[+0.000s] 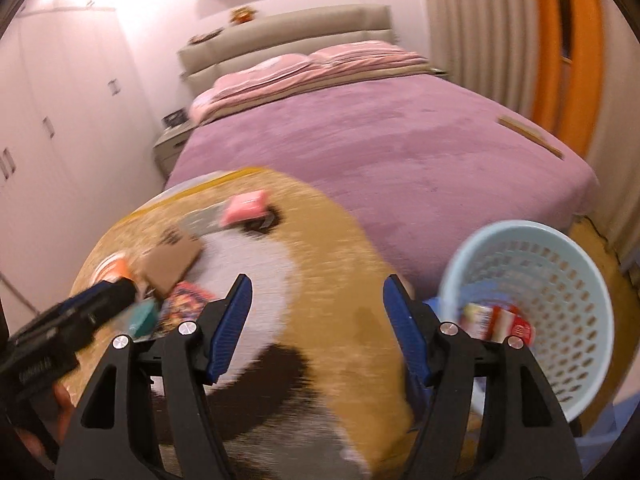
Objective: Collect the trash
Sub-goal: 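Grasp the polka-dot tissue with the left tool while the right tool grasps the orange soymilk cup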
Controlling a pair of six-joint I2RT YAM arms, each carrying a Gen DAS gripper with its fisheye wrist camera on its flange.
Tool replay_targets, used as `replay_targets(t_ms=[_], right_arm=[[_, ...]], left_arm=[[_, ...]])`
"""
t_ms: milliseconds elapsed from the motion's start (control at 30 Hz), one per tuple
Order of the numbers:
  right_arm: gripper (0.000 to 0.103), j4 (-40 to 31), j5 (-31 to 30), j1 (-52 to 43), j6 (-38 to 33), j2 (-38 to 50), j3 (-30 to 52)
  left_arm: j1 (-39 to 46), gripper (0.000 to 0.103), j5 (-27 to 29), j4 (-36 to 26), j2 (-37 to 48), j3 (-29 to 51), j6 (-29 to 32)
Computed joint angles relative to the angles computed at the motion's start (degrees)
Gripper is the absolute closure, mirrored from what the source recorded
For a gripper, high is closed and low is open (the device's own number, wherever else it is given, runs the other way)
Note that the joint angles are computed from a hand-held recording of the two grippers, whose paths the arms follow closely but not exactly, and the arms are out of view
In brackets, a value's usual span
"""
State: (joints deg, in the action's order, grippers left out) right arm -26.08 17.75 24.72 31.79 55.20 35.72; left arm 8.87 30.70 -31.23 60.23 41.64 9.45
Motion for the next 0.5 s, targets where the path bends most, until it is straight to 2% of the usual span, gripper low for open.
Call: replay_targets(t_ms=[67,167,367,500], right_arm=[[0.038,0.5,2.64,4.56,0.88,3.57,2.18],[0.036,1.79,2.92,8.71,1.05,8.31,5.65],[0.029,3.6,4.57,16.05,-1.31,19.11,14.72],[0.027,6.28,0.01,18.33,-3.45,27.2,20.95]], left_arm=[[8.95,0.026,1.7,-1.0,2.17,1.23,2.81],[20.26,0.026,4.03,-2.12,5.97,3.61,6.45],[31.81,0.025,1.95,-1.29,15.35,9.68,10.74],[34.55,0.025,2.28,-3.0,21.93,13.02,14.5]])
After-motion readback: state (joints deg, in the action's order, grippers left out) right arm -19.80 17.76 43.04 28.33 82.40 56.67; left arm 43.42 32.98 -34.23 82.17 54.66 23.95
